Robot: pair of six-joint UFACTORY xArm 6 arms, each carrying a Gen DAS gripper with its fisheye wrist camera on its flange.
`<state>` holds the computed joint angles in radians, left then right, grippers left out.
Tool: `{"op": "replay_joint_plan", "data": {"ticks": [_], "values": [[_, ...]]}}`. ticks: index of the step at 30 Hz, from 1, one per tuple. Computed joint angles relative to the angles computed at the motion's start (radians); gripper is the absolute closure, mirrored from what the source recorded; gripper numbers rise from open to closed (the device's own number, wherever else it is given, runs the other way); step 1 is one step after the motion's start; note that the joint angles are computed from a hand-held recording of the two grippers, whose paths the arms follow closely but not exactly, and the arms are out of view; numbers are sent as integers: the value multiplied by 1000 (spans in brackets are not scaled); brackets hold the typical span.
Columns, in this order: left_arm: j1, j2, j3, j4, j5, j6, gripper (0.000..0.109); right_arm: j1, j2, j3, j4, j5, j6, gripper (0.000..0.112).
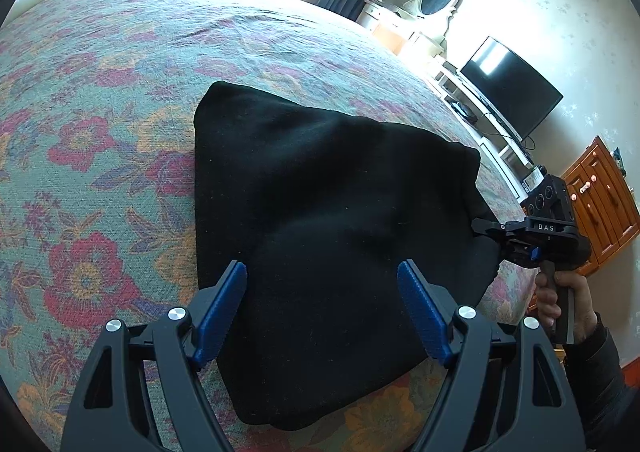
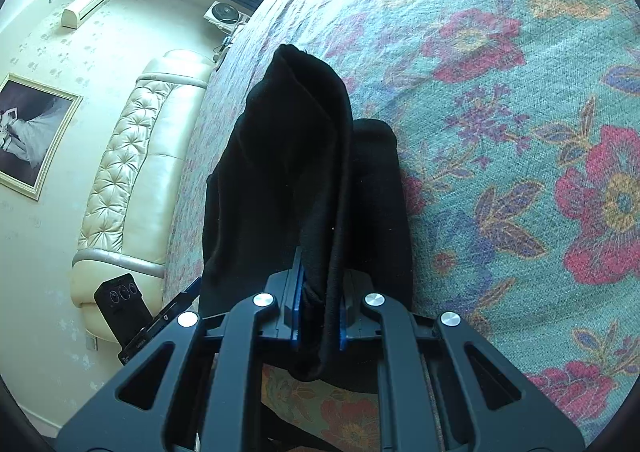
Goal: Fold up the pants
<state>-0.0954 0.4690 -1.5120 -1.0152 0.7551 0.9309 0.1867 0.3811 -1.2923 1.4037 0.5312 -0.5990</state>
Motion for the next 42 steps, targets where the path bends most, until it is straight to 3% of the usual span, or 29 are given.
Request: {"op": "replay_joint_plan", "data": {"ticks": [14,19,24,27,30,34,37,42], "values": [[10,-19,9,-12,4,-21,32,-54,24,12,137,96,-104,99],[19,-18,12,11,-6,-36,32,-64,23,16,137,109,-102,99],[46,-4,-8,4,46,-47,32,-76,-11,40,104,97,-91,96],[48,-5,-7,38,23,-43,32,-80,-47,66,60,64,-61,84],[39,-14,8,57,-14,-26,32,-91,-78,93,64,54,-60,80],[30,-19,16,66,-38,-18,32,-91,-108,118,53,58,-44,53],[27,-9,7,94,-42,-36,32,-76,-114,121,11,52,-21,43],[41,16,-23,125,-2,-65,29,-81,-88,110,40,68,-11,38]]}}
